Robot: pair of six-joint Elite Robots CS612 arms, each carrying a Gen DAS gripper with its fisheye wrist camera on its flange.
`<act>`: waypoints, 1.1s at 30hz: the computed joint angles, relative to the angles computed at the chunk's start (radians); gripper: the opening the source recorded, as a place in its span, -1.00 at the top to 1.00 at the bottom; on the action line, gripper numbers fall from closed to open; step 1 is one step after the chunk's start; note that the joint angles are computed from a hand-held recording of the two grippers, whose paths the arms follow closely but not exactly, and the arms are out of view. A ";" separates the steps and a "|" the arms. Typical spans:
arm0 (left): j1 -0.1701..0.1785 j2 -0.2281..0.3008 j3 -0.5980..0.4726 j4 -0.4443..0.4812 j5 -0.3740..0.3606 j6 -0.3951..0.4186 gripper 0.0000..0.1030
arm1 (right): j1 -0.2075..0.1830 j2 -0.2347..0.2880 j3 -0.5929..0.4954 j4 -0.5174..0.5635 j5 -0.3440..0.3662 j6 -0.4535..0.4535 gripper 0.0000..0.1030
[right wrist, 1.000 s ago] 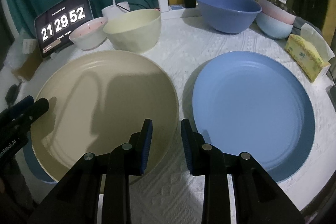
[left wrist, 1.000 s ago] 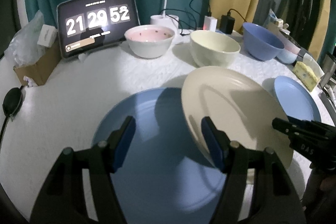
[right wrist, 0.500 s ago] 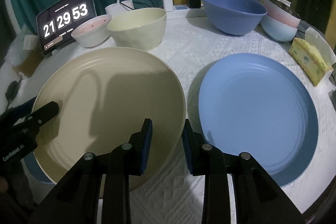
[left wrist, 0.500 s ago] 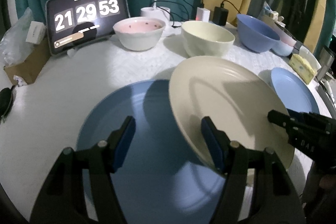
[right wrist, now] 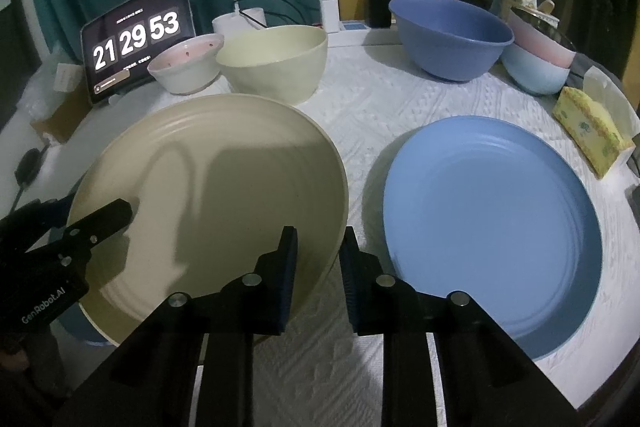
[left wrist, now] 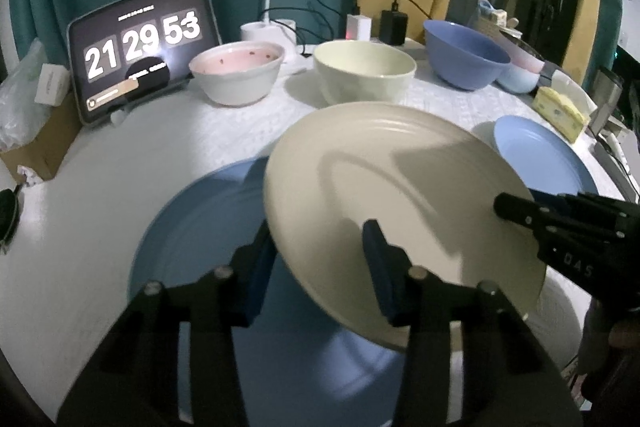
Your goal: Organize plates and bowls
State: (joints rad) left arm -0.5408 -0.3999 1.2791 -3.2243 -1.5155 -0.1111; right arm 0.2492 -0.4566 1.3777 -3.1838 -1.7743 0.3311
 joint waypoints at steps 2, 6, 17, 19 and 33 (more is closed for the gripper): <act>-0.002 -0.002 0.003 0.001 0.007 0.000 0.20 | -0.001 -0.001 0.003 -0.003 0.002 0.001 0.57; -0.002 -0.004 0.006 -0.002 0.009 0.001 0.20 | -0.001 -0.004 0.008 -0.018 0.001 -0.004 0.57; -0.010 -0.017 0.021 -0.027 0.021 0.014 0.20 | -0.004 -0.015 0.030 -0.064 -0.006 -0.009 0.57; -0.012 -0.018 0.021 -0.028 0.023 0.016 0.20 | -0.006 -0.018 0.036 -0.072 -0.006 -0.008 0.57; -0.039 -0.030 0.029 -0.030 0.047 0.035 0.20 | -0.025 -0.037 0.085 -0.134 0.005 0.002 0.57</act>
State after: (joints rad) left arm -0.5794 -0.4298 1.3086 -3.2548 -1.4686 -0.0764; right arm 0.2246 -0.4936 1.4626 -3.3174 -1.7696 0.3335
